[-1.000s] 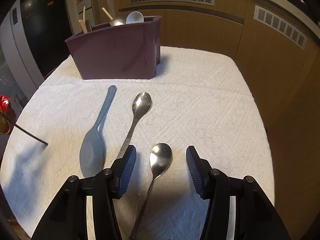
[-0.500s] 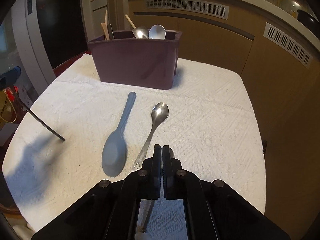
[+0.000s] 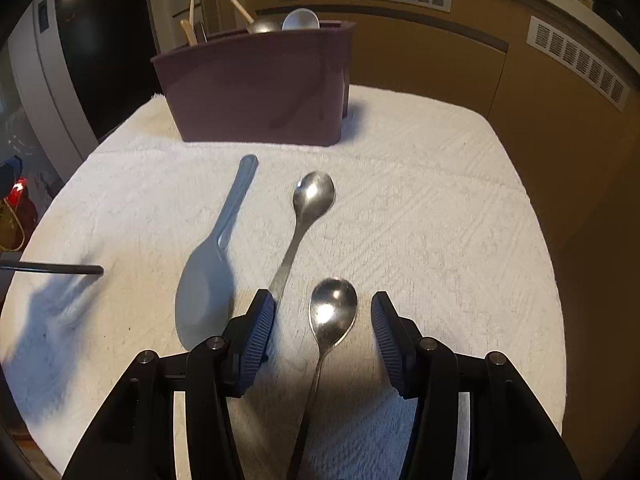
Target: Organize utensils
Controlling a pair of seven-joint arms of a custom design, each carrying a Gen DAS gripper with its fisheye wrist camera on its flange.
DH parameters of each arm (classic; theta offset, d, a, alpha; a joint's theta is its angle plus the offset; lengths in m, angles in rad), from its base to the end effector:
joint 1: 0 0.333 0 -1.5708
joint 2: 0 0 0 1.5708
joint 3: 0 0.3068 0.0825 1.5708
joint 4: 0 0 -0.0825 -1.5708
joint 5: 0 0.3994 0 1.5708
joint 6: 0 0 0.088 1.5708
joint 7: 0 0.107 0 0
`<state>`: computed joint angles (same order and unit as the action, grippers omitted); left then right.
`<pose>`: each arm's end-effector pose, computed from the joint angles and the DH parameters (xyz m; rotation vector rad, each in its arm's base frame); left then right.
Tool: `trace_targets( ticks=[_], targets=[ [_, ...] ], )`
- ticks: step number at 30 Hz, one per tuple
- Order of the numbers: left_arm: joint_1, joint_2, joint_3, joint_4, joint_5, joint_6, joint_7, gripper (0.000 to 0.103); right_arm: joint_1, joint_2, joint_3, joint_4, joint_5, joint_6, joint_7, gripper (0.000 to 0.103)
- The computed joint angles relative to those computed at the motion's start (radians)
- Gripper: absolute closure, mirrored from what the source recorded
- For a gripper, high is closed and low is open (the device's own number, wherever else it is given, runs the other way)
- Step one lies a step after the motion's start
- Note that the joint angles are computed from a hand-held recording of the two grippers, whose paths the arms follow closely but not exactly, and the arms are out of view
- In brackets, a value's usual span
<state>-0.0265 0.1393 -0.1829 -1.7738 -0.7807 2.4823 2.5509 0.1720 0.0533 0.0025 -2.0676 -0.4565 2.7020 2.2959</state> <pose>0.6466 -0.1284 0.5266 -1.1444 2.4174 -1.1577 0.6009 0.1212 0.4524 -1.6726 2.0315 -0.6503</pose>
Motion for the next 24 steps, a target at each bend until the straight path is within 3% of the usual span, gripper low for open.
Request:
trace_targets(
  ticks=[2,4,6,9,10,15,20,22,24],
  targets=[
    [0.007,-0.005,0.004,-0.005,-0.005,-0.024,0.015,0.078,-0.001,0.008,0.005,0.017,0.032,-0.019,-0.047,0.052],
    [0.018,-0.005,0.011,-0.003,-0.012,-0.056,0.017,0.077,-0.005,0.013,0.012,0.027,0.108,-0.023,-0.131,0.066],
    [0.028,0.005,0.019,0.014,-0.006,-0.096,0.002,0.074,0.003,0.018,0.016,0.054,0.117,-0.073,-0.17,0.091],
    [0.038,0.012,0.027,0.018,0.02,-0.112,-0.008,0.061,0.018,0.005,0.014,0.056,0.05,-0.103,-0.143,0.097],
    [0.038,0.012,0.029,0.013,0.037,-0.108,-0.009,0.061,0.019,-0.001,0.014,0.05,0.04,-0.105,-0.135,0.098],
    [0.044,-0.005,0.038,-0.022,0.151,-0.165,0.016,0.061,0.019,-0.049,0.016,0.004,0.023,-0.124,-0.11,0.096],
    [0.039,-0.047,0.053,-0.095,0.262,-0.207,0.015,0.061,0.022,-0.17,0.03,-0.123,0.057,-0.088,-0.13,0.094],
    [0.039,-0.058,0.061,-0.118,0.293,-0.205,-0.01,0.061,0.03,-0.225,0.035,-0.181,0.096,-0.063,-0.14,0.087],
    [0.045,-0.064,0.068,-0.132,0.301,-0.201,-0.032,0.061,0.043,-0.281,0.042,-0.245,0.138,-0.039,-0.14,0.065]
  ],
)
